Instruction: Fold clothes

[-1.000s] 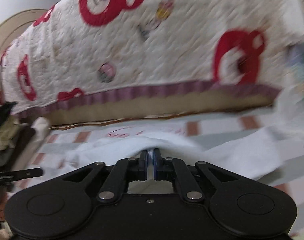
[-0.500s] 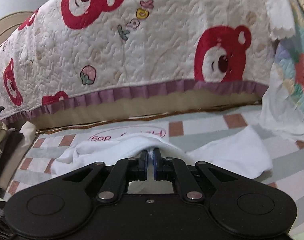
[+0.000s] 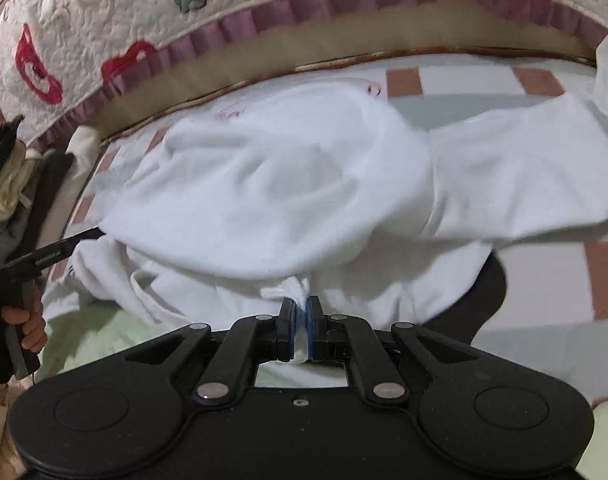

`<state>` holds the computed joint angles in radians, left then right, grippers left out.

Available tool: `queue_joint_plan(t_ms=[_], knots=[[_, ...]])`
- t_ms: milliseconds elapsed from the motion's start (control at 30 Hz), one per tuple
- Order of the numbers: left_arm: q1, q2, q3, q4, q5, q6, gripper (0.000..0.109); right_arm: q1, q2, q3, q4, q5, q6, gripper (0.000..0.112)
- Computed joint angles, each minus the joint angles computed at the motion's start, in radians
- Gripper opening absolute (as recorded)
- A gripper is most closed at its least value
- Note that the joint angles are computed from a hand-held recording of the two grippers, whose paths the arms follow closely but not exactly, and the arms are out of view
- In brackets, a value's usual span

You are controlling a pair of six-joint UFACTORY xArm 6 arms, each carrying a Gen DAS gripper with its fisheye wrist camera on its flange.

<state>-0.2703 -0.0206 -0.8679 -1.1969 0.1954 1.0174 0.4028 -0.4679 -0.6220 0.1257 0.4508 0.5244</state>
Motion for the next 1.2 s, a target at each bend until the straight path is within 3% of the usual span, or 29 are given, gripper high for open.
queue_joint_plan(t_ms=[167, 267, 333, 400, 467, 533, 600, 633, 700, 800, 867, 933, 1033, 1100, 1200], knots=[[0.022, -0.032, -0.002, -0.143, 0.042, 0.148, 0.007, 0.049, -0.157, 0.063, 0.249, -0.178, -0.196, 0.007], [0.053, -0.058, 0.009, -0.15, 0.129, 0.141, 0.008, 0.039, -0.257, 0.108, 0.183, -0.249, -0.124, 0.007], [0.063, -0.053, 0.005, -0.123, 0.167, 0.098, 0.008, 0.001, -0.319, 0.099, -0.017, -0.161, 0.052, 0.006], [0.071, -0.052, 0.008, -0.081, 0.196, 0.05, 0.012, -0.024, -0.272, 0.052, -0.227, 0.048, 0.151, 0.006], [0.078, -0.062, 0.015, -0.038, 0.229, 0.014, 0.017, -0.014, -0.218, 0.048, -0.313, 0.16, 0.268, 0.007], [0.068, -0.098, 0.039, 0.01, 0.228, 0.015, 0.02, -0.007, -0.225, 0.081, -0.283, 0.104, 0.338, 0.007], [0.052, -0.141, 0.068, 0.053, 0.206, 0.04, 0.043, 0.003, -0.228, 0.092, -0.362, 0.063, 0.416, 0.007], [0.051, -0.156, 0.074, 0.054, 0.211, 0.056, 0.047, 0.008, -0.228, 0.076, -0.416, 0.083, 0.431, 0.007], [0.064, -0.185, 0.079, 0.029, 0.252, 0.088, 0.047, 0.016, -0.23, 0.05, -0.516, 0.106, 0.459, 0.007], [0.115, -0.21, 0.074, -0.046, 0.388, 0.14, 0.047, -0.033, -0.297, 0.099, -0.642, -0.051, 0.565, 0.007], [0.131, -0.214, 0.072, -0.05, 0.457, 0.174, 0.047, -0.062, -0.32, 0.118, -0.671, -0.105, 0.617, 0.007], [0.13, -0.217, 0.073, -0.037, 0.504, 0.203, 0.048, -0.059, -0.303, 0.106, -0.616, -0.021, 0.597, 0.007], [0.109, -0.218, 0.08, -0.016, 0.533, 0.225, 0.049, 0.005, -0.208, 0.028, -0.588, 0.233, 0.538, 0.007], [0.087, -0.206, 0.079, 0.011, 0.527, 0.2, 0.049, 0.03, -0.183, 0.015, -0.572, 0.269, 0.583, 0.007], [0.079, -0.207, 0.081, 0.026, 0.557, 0.211, 0.051, 0.054, -0.171, 0.003, -0.663, 0.248, 0.663, 0.007]])
